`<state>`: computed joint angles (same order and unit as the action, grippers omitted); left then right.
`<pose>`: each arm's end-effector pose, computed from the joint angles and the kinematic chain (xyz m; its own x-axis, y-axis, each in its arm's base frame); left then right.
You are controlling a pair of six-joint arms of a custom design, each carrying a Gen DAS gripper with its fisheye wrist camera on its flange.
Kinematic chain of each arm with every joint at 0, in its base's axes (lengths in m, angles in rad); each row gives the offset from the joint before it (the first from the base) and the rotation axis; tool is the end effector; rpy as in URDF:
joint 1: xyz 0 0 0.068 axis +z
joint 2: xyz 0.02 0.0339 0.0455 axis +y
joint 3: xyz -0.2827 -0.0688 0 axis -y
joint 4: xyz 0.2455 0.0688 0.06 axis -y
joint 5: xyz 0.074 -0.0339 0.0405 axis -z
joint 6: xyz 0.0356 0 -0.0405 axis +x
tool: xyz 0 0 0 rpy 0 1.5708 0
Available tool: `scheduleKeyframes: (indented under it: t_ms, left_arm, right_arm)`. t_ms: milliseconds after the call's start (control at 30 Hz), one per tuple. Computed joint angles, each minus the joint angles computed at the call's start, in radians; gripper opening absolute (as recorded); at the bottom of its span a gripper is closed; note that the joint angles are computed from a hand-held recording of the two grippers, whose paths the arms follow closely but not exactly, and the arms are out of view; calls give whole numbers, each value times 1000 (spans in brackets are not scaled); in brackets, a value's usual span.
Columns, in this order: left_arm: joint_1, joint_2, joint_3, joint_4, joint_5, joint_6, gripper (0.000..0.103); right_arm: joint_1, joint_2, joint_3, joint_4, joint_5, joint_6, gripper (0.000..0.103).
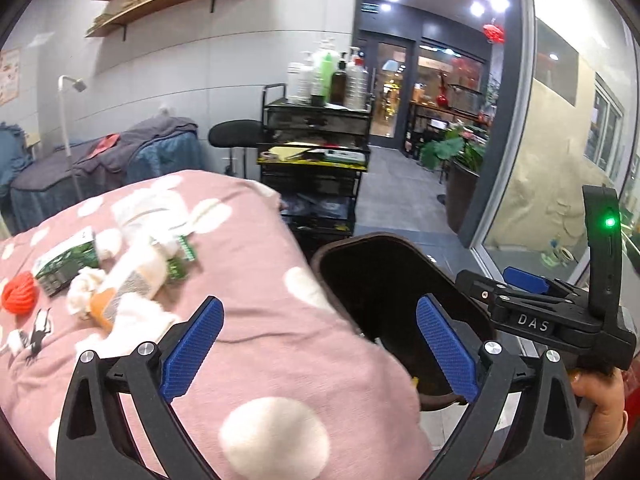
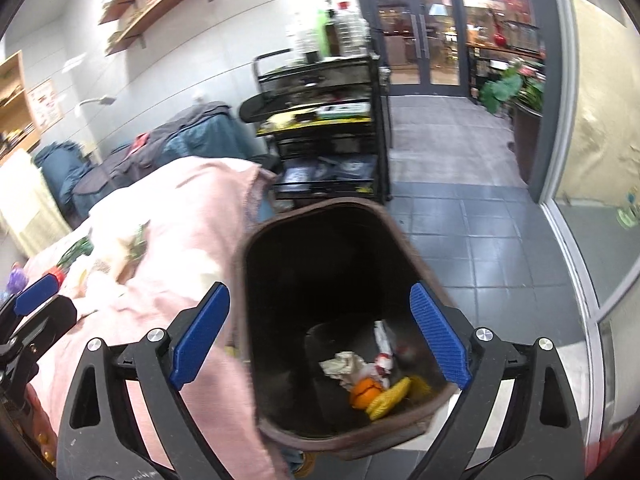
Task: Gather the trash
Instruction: 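Return both tools to the table and grasp white tissue with the right tool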
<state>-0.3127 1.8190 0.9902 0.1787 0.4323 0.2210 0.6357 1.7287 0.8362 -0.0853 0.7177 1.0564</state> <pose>0.3610 -0.1324 0.1828 -0.4311 0.3486 -0.8322 0.7084 0.7020 -0.0729 0.2726 0.1721 0.1556 -0.4602 0.4754 -0.7498 0.5064 0.8343 0.2182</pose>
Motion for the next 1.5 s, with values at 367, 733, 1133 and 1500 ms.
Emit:
scheduleKeyframes:
  t_ms: [367,733,1133,1500]
  left_arm:
    - [219,-4,-20,5,5,22,96]
    - [439,76,48,-25,-7,40,97]
    - [602,223,198,-95,-33,40,97]
    - [615,475,655,-389,-20,130,97]
  right_arm:
    - [41,171,237,22,-83,-149,91]
    - [64,353,512,-7,-211,-279,91]
    - [76,588,915,-186,-354,-368,91]
    - [73,790,1317,-400,-440,-439,91]
